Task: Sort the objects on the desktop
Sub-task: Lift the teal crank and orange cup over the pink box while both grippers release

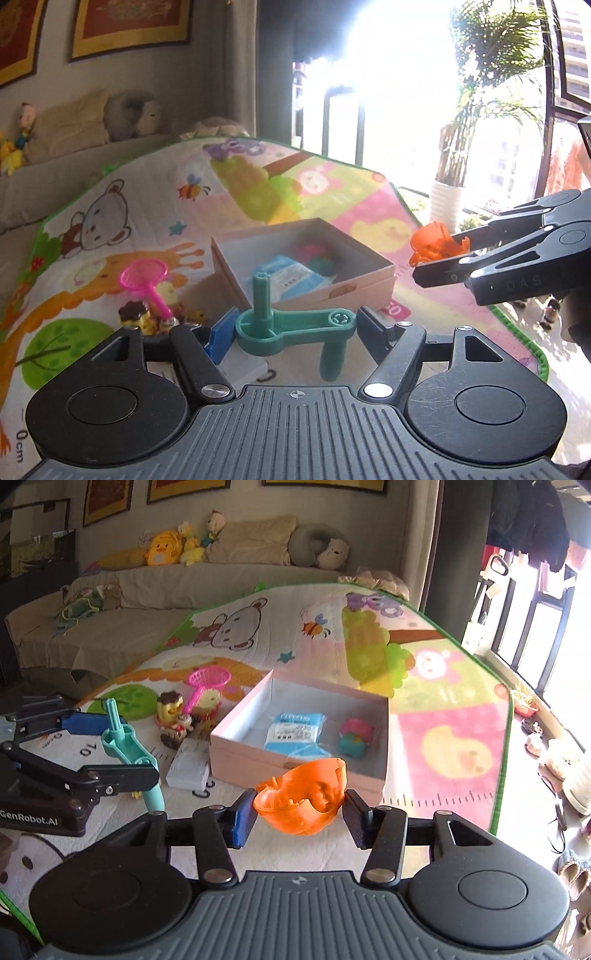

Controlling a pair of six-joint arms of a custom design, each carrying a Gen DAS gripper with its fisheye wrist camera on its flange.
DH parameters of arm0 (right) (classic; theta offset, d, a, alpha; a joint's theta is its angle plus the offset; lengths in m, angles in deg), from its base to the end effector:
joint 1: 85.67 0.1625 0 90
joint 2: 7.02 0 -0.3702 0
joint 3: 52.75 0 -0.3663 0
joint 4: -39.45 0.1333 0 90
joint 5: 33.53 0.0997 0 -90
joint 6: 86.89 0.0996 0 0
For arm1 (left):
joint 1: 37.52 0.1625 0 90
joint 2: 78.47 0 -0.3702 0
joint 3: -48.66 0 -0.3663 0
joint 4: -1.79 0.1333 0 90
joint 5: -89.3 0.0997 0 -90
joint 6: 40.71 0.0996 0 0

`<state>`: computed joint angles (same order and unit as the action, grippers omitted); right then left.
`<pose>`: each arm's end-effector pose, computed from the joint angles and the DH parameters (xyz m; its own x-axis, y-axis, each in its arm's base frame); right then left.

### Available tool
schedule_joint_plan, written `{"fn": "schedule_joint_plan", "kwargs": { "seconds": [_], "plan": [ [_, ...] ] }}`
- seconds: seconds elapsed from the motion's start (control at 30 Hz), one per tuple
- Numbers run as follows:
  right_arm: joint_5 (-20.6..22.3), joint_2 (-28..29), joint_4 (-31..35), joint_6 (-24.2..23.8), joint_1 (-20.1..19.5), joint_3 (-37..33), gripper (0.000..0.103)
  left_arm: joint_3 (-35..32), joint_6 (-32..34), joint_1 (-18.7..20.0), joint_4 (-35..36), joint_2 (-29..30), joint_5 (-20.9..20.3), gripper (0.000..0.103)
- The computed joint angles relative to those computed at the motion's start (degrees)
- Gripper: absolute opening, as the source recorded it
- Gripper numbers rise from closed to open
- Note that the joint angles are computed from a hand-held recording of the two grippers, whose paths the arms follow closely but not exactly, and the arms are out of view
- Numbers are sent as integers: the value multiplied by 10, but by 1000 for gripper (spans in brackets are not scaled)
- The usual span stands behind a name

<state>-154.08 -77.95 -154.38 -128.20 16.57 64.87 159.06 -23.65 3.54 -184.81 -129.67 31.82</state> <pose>0.1865 -0.4695 0.2831 -0.6242 -0.1738 0.7617 -0.7017 0.5532 -0.4489 -0.2918 -0.5020 0.1302 -0.5891 0.5559 -0.5865 0.8074 0.3752 -0.4554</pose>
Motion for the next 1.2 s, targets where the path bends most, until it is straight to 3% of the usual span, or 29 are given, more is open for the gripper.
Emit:
{"fn": "schedule_joint_plan", "kwargs": {
  "seconds": [0.23,0.53,0.6,0.67,0.8,0.9,1.0,1.13,1.2],
  "plan": [
    [42,24,-34,-34,0,-89,50,-165,-3,17,77,75,-6,76],
    [87,72,-28,-31,-36,-184,50,-414,-5,63,233,193,-70,76],
    [85,85,-18,-29,-44,-199,50,-474,-16,76,274,223,-91,92],
    [91,95,-7,-28,-53,-207,50,-495,-24,81,270,236,-75,95],
    [109,113,15,-13,-71,-220,50,-454,-35,93,238,208,-43,97],
    [110,125,58,17,-83,-235,51,-371,-26,97,185,163,-6,99],
    [112,132,98,41,-93,-239,58,-283,-25,100,149,120,26,100],
    [86,146,57,11,-89,-212,59,-165,-36,106,119,63,35,102],
    [89,142,37,-11,-83,-187,65,-115,-35,105,93,45,59,102]
  ]
}}
